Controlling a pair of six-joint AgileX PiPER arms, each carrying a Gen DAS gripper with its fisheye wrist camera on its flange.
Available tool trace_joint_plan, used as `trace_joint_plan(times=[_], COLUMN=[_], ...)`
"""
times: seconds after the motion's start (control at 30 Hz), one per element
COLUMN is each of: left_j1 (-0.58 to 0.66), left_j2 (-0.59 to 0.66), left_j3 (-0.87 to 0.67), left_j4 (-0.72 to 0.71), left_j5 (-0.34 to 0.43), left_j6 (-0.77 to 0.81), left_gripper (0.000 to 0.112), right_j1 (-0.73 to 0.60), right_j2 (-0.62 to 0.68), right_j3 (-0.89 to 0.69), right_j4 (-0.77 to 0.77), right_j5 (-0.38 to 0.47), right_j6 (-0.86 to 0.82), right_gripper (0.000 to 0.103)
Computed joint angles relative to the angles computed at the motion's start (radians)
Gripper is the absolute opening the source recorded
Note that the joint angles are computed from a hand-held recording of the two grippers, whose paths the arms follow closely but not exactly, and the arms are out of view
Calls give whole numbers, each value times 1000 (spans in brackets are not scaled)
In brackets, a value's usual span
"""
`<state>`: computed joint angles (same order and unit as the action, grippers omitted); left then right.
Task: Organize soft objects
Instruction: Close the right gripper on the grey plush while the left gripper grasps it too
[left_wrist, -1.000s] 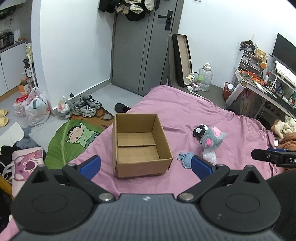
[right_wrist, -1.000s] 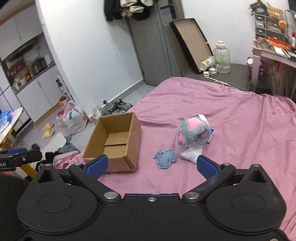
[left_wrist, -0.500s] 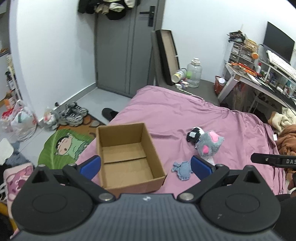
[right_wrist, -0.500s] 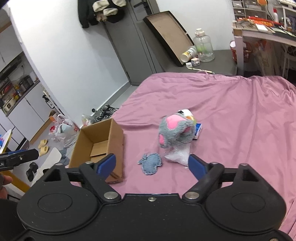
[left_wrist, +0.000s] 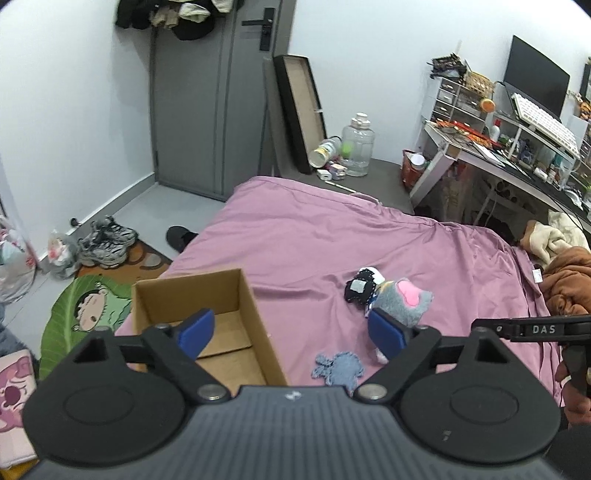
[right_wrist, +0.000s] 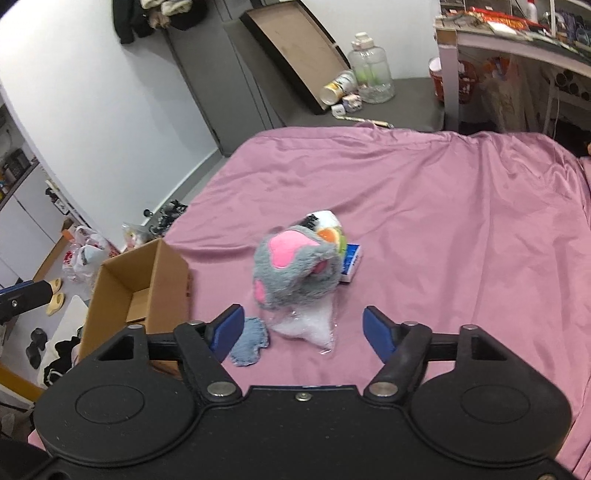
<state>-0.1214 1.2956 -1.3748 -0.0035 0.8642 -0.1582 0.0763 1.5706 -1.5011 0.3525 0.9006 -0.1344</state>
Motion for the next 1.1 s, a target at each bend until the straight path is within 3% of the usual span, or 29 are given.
trace_joint_plan(times=[0.23, 0.37, 0.63, 0.9, 1.1], left_j1=[-22, -16, -18, -18, -15], left_j2=[132, 205, 387, 559, 685], left_j3=[-52, -89, -213, -366, -505], left_j4=[-97, -195, -281, -396, -500], left_j5=[-58, -65, -62, -21, 33], left_j6=[108, 225, 314, 389, 441], left_gripper=[70, 66, 61, 53, 51], right_j1=[-33, -47, -59, -70, -87], right_j2=[93, 142, 234, 304, 359], right_j3=[-45, -83, -188, -250, -269], right_j4=[23, 32, 84, 206, 283], right_j5=[18, 39, 83, 118, 132], right_j6=[12, 15, 16, 1, 31], right_gripper=[49, 48, 48, 48, 34])
